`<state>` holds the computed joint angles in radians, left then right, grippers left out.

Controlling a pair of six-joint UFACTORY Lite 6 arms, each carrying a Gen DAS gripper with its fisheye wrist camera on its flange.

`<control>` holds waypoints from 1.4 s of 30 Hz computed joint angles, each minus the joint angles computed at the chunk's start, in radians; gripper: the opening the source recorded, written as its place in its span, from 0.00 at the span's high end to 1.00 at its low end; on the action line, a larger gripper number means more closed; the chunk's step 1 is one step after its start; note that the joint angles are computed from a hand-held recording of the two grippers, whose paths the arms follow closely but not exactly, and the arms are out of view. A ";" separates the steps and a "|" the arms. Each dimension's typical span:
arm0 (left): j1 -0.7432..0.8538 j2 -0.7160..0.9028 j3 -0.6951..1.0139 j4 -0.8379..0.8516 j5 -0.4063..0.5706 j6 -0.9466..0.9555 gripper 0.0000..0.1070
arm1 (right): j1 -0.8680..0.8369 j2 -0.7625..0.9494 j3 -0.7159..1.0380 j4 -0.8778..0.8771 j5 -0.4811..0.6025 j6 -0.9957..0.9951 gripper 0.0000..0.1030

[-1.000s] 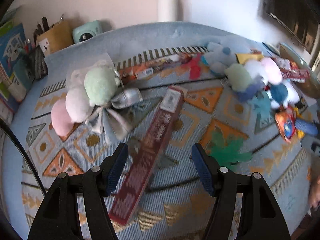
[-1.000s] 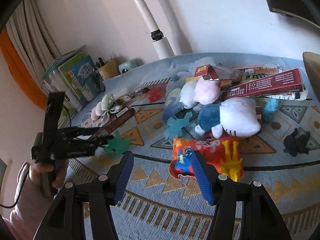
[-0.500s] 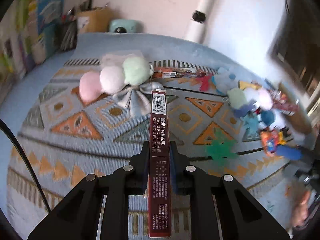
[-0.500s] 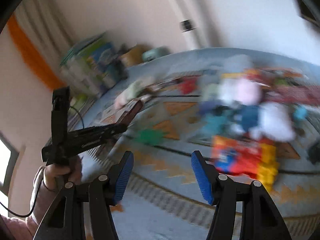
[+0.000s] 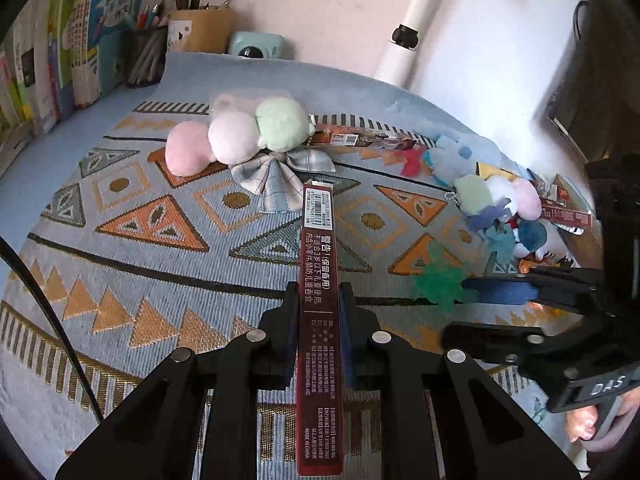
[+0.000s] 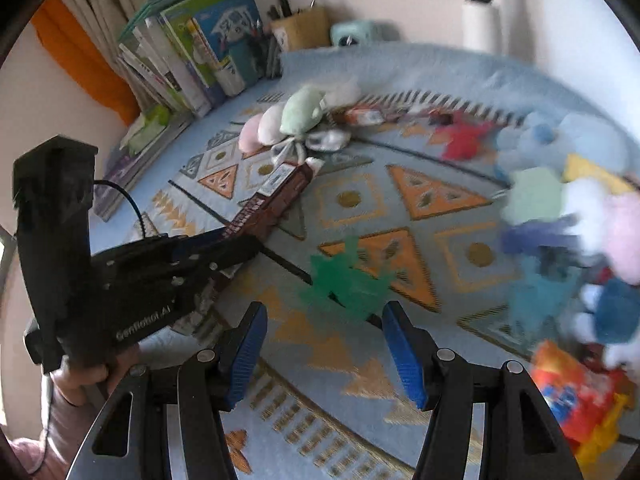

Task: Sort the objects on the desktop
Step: 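Grasp the dark red candy box with the left tool while the right grasps the green toy, then carry the candy box and green toy over the glass bowl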

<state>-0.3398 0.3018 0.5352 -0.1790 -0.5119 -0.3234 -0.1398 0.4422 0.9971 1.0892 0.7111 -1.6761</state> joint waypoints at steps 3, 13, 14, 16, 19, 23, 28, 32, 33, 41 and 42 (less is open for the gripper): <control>0.003 0.001 -0.002 0.009 -0.004 -0.007 0.86 | 0.037 -0.013 -0.015 0.032 -0.045 -0.031 0.42; 0.003 0.003 -0.003 0.010 -0.009 -0.009 0.86 | 0.145 -0.033 -0.076 0.320 -0.289 -0.298 0.44; 0.004 0.003 -0.003 0.012 -0.009 -0.010 0.86 | 0.163 -0.046 -0.099 0.410 -0.325 -0.390 0.51; 0.001 0.006 -0.002 0.007 -0.012 -0.010 0.86 | 0.171 -0.068 -0.126 0.466 -0.348 -0.447 0.54; -0.001 0.008 -0.001 -0.002 -0.012 -0.002 0.86 | 0.116 -0.084 -0.127 0.318 -0.258 -0.298 0.54; -0.047 0.000 0.004 -0.154 -0.005 0.126 0.86 | 0.011 -0.167 -0.177 0.265 -0.150 -0.258 0.54; -0.136 -0.092 -0.034 -0.260 -0.043 0.121 0.86 | -0.196 -0.304 -0.215 0.161 0.011 -0.203 0.54; -0.252 -0.174 0.051 -0.543 0.022 0.402 0.86 | -0.397 -0.337 -0.142 0.104 0.190 -0.156 0.54; -0.277 -0.180 0.080 -0.614 0.030 0.474 0.86 | -0.447 -0.342 -0.114 0.105 0.234 -0.148 0.54; -0.436 0.016 0.575 -1.077 0.100 1.046 0.86 | -0.784 -0.161 0.253 0.167 0.413 -0.030 0.54; -0.449 0.067 0.661 -1.126 0.117 1.113 0.86 | -0.809 -0.124 0.307 0.168 0.413 -0.001 0.54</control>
